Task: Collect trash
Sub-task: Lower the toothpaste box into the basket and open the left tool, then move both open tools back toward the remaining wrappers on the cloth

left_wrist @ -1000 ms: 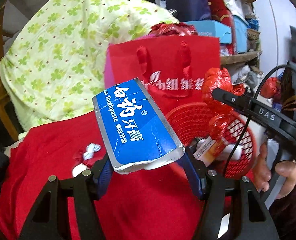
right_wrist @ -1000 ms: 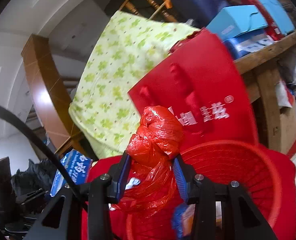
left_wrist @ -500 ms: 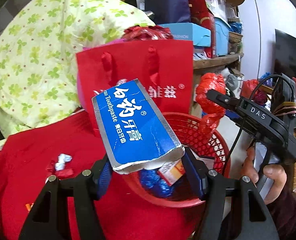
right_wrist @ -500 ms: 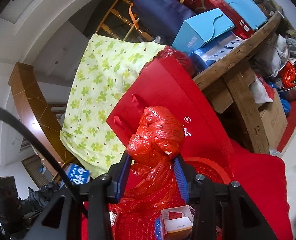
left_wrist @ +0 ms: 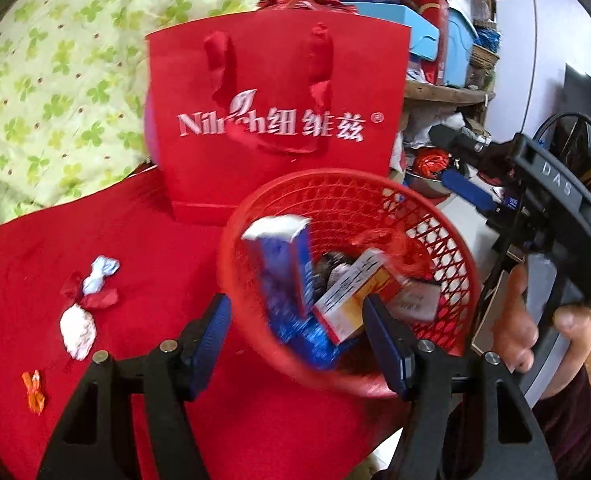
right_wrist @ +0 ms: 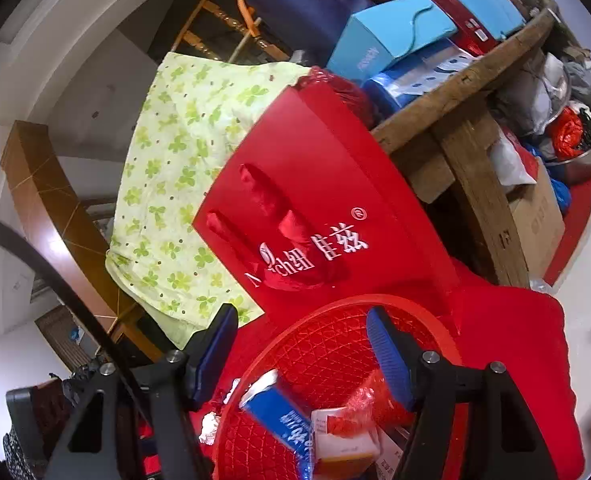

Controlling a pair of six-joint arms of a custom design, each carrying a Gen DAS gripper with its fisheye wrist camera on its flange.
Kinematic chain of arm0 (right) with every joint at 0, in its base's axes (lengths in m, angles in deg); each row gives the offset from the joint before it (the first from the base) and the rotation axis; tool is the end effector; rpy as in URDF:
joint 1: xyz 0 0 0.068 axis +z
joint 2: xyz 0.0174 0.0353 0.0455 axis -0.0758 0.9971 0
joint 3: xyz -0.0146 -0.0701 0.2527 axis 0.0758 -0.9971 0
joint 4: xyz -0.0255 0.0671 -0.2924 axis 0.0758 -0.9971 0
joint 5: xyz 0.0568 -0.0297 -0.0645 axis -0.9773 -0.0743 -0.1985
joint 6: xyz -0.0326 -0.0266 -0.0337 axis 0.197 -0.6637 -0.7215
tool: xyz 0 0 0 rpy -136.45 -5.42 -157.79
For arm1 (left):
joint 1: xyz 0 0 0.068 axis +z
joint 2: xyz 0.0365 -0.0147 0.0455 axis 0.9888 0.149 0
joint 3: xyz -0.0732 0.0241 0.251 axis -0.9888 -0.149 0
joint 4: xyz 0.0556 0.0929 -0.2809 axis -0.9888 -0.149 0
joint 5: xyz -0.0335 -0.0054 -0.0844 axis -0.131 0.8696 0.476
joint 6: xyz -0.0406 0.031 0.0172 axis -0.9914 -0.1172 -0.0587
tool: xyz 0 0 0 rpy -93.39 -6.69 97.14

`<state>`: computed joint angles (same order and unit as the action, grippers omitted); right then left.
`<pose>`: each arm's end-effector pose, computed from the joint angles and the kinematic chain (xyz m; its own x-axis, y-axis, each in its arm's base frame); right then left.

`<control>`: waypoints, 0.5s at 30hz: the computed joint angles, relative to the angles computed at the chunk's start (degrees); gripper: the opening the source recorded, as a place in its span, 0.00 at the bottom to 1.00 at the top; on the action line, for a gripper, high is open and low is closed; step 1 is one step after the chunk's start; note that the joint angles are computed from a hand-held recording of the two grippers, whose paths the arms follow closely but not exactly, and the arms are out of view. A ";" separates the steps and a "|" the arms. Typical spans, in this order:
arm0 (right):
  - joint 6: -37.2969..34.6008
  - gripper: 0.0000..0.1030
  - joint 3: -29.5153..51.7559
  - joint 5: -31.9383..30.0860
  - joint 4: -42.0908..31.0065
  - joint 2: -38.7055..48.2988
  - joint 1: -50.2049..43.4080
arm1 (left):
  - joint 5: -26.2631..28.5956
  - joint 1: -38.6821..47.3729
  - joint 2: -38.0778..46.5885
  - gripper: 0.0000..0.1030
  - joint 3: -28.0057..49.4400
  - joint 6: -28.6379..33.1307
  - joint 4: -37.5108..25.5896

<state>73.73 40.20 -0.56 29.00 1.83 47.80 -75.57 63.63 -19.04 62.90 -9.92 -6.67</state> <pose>0.1859 0.2004 0.1053 -0.2166 0.6379 -0.7390 -0.0297 0.7523 0.6581 0.2372 -0.0831 0.1427 -0.5493 0.3885 -0.7398 0.5530 0.8328 0.0268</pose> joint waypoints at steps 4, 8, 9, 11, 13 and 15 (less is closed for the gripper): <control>-3.96 0.68 4.19 1.41 -1.25 2.35 1.80 | 3.03 8.88 -6.40 0.71 -4.93 4.95 -1.89; -11.73 0.68 9.29 3.67 2.46 7.12 5.15 | 7.52 23.99 -8.71 0.72 -8.91 13.17 -3.44; -14.68 0.68 11.15 4.22 4.15 8.92 6.32 | 8.80 28.36 -7.62 0.72 -9.02 15.44 -3.41; -20.33 0.68 14.71 5.23 7.60 12.46 8.45 | 10.56 37.40 -4.11 0.72 -9.07 19.75 -1.61; -24.88 0.68 18.20 5.17 9.62 15.48 10.06 | 12.30 45.74 1.58 0.72 -7.64 23.38 0.48; -28.38 0.68 23.63 3.17 9.01 19.25 11.42 | 13.86 53.22 7.54 0.72 -4.94 25.47 1.74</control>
